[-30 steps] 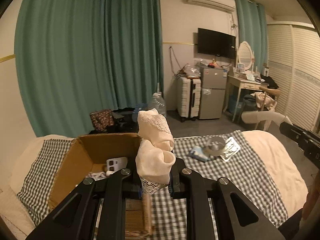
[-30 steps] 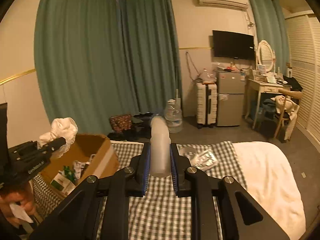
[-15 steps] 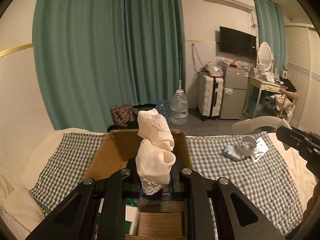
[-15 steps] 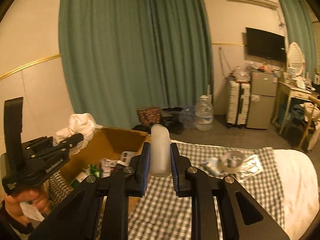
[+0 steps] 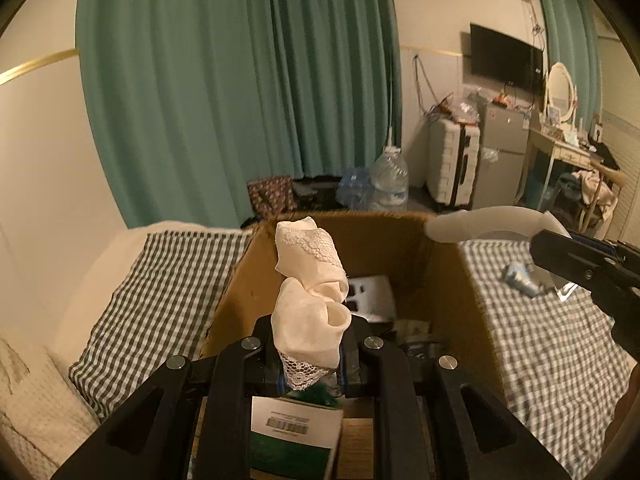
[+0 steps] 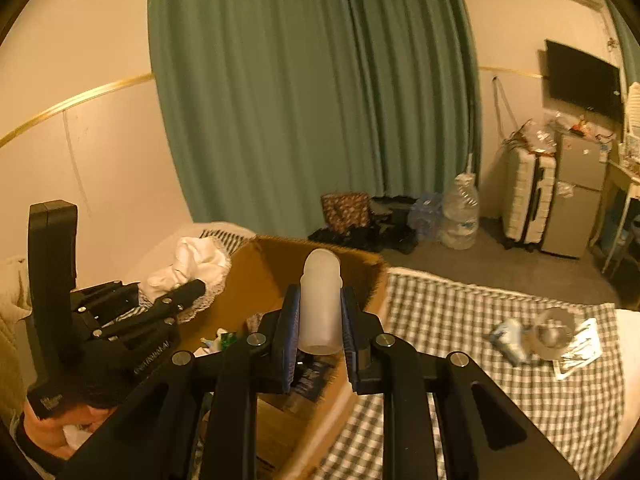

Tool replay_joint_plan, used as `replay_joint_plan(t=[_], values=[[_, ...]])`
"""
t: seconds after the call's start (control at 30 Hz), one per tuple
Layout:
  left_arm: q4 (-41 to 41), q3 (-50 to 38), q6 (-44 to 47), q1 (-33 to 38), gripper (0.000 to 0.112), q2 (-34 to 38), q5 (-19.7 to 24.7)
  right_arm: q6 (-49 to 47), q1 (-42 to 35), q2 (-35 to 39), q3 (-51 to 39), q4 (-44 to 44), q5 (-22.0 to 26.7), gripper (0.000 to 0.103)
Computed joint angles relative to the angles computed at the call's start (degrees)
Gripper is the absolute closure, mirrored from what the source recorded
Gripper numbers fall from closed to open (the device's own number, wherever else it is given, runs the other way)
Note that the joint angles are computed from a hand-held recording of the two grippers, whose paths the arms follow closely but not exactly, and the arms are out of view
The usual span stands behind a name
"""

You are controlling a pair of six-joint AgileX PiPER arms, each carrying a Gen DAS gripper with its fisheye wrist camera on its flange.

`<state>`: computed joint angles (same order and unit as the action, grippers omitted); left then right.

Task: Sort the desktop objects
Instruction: 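Lift the lace cloth and white tube and carry them over the box, then open both tools to drop the lace cloth and tube into the box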

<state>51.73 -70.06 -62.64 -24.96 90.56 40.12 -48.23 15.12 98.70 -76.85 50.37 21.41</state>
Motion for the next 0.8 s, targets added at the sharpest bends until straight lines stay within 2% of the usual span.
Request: replay_joint_plan(t=[0.4,0.47,0.5,0.53,0.6,0.63,0.7,0.8], values=[[-5.08,0.90,5.30,4.62,0.092,5.34,-3.95,4.34,4.25,11.15,-7.73,-6.43,1.53,0.083],[-5.53,0.76,5.96,4.59,0.081,5.73,-3.94,5.62,4.35,12.26,-8.56,-7.93,1.92,0.080],[-5.83,0.73,6.25,4.59,0.070,5.69,-3.98,6.91,4.55,12.67,-8.82,-9.30,1.82,0.080],[-5.64,0.89,5.90,4.46,0.057,5.47,-3.94,8.96,4.88,12.97,-9.12,-11.30,1.50,0.076],[-5.48,1.01,5.47,4.56,0.046,4.85,-4.01,11.04,5.19,12.71,-8.63,-12.98,0.17,0.038],[-5.33,1.06,5.14,4.56,0.038,4.40,-3.99,10.05,5.07,12.34,-8.03,-11.83,-0.53,0.032],[-4.19,1.14,3.86,4.48,0.031,3.73,-3.98,9.53,4.89,10.96,-6.35,-10.90,-2.26,0.030],[-3.68,0.58,3.47,3.67,0.031,2.90,-2.99,11.21,4.53,8.74,-4.77,-11.69,-3.49,0.030]])
